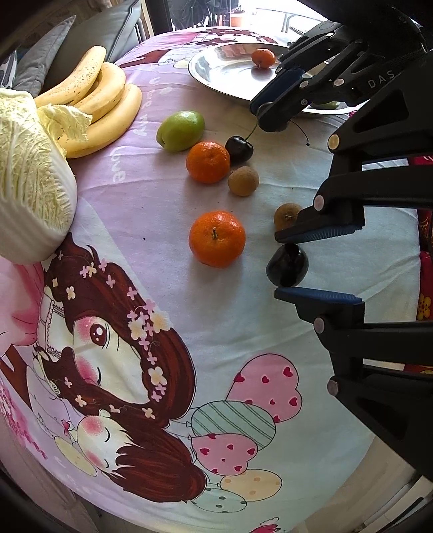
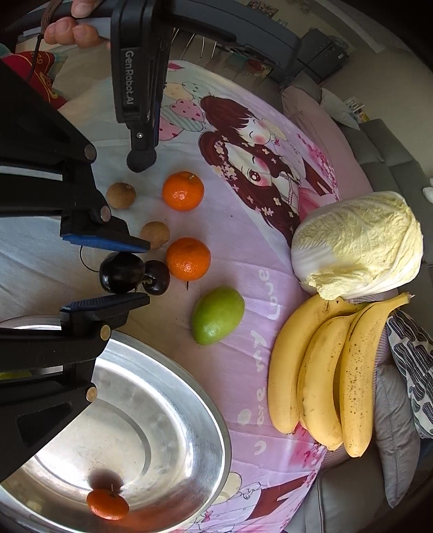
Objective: Organize fruits
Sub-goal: 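Lift the plum in the left tool and cherries in the right tool toward the bowl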
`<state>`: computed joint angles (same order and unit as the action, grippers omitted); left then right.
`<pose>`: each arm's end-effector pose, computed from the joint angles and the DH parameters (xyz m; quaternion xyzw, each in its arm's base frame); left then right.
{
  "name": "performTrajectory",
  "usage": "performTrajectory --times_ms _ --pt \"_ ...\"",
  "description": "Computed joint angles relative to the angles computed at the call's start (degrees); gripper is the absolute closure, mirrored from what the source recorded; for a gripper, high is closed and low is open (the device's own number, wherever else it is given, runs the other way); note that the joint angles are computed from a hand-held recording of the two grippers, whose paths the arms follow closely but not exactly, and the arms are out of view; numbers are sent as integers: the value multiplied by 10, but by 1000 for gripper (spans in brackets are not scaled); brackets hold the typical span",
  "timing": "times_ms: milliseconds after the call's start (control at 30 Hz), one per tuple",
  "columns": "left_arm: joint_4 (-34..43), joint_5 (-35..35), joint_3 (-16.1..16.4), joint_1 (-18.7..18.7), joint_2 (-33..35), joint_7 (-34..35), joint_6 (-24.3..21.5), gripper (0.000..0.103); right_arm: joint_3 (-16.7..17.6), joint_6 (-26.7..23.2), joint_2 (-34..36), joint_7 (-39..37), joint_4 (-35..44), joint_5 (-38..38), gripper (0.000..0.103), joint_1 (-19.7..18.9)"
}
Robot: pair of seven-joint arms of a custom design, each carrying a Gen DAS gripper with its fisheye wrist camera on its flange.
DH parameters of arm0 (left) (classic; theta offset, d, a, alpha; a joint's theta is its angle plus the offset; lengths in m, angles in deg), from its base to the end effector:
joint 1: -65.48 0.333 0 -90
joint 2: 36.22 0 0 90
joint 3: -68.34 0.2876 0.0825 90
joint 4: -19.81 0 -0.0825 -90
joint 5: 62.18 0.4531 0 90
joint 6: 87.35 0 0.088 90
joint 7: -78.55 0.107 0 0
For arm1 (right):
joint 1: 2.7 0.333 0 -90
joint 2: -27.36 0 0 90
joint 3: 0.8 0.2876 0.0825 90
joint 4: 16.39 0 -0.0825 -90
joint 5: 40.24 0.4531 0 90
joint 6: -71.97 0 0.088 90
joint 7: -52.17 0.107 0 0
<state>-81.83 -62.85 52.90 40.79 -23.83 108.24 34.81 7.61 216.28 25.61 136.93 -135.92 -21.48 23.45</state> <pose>0.5334 -0.4400 0.3987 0.8218 -0.5639 0.0713 0.0401 0.5280 0.3606 0.4277 -0.8247 0.5040 -0.0102 0.2564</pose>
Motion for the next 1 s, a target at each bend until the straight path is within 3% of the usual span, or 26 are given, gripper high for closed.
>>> performTrajectory --times_ms 400,733,1000 --pt "37 32 0 -6 -8 -27 -44 75 -8 14 -27 -28 -17 43 77 3" --pt "136 67 3 -32 48 -41 -91 75 -24 33 -53 -40 -37 69 77 2" --pt "260 92 14 -68 131 -37 -142 75 -41 46 -74 -41 -54 95 77 -5"
